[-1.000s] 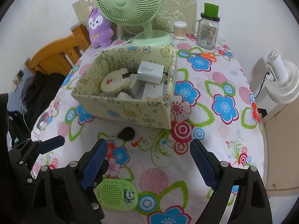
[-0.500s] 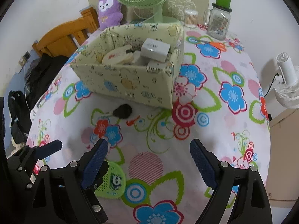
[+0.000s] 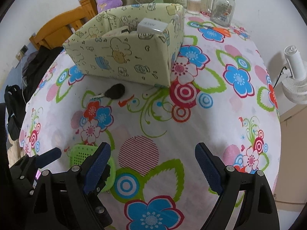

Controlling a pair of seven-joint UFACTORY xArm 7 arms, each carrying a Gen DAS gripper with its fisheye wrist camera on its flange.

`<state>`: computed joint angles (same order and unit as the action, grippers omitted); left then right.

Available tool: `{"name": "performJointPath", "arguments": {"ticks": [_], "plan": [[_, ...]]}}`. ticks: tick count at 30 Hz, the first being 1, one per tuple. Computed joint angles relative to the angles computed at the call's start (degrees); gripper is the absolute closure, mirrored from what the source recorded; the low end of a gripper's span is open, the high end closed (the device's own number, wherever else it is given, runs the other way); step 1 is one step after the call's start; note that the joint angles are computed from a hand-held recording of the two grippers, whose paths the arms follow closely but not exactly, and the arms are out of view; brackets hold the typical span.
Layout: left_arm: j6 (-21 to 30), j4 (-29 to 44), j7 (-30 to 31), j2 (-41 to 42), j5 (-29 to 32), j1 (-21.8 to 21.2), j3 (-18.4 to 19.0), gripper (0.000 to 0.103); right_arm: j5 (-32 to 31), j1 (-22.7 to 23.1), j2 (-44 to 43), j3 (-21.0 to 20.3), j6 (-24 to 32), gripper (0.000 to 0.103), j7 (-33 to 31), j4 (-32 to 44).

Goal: Organize rigid objects
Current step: 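Move both tools down toward the green speaker and black key fob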

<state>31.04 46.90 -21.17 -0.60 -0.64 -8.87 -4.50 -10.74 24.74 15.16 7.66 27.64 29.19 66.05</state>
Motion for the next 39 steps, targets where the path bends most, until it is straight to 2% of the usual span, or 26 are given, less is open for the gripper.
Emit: {"name": "performJointPath", "arguments": {"ticks": [9,22,27,29,35,39], "plan": [[-0.5,-0.5,-5.2,1.4,1.9,-0.3,-0.2,0.000,0.0,0.4,1.2,0.0,0.5,0.012,-0.4,0.3],[-0.1,0.7,-18.2,3.6,15.1,-2.9,-0.6,0.000,0.7,0.4,2.4,-0.1,1.4,0.011,-0.5,0.6],[-0.8,0.5,-19.3,3.9,16.5,-3.3,-0.6,0.000,1.0,0.3,2.5,-0.2,1.6,0.011,-0.3,0.4],[-0.8,0.0,-17.8,2.8,16.0,-3.1,-0.5,0.008,1.2,0.3,2.6,-0.2,1.6,0.011,-0.2,0.3],[-1.0,0.0,-13.3,2.3,12.6,-2.6,-0.6,0.008,1.5,0.3,3.1,-0.1,1.9,0.011,0.0,0.8],[-0.4,0.4,-12.7,2.2,13.0,-2.2,-0.5,0.008,1.7,0.6,3.7,0.0,2.0,0.011,0.0,1.6]]}}
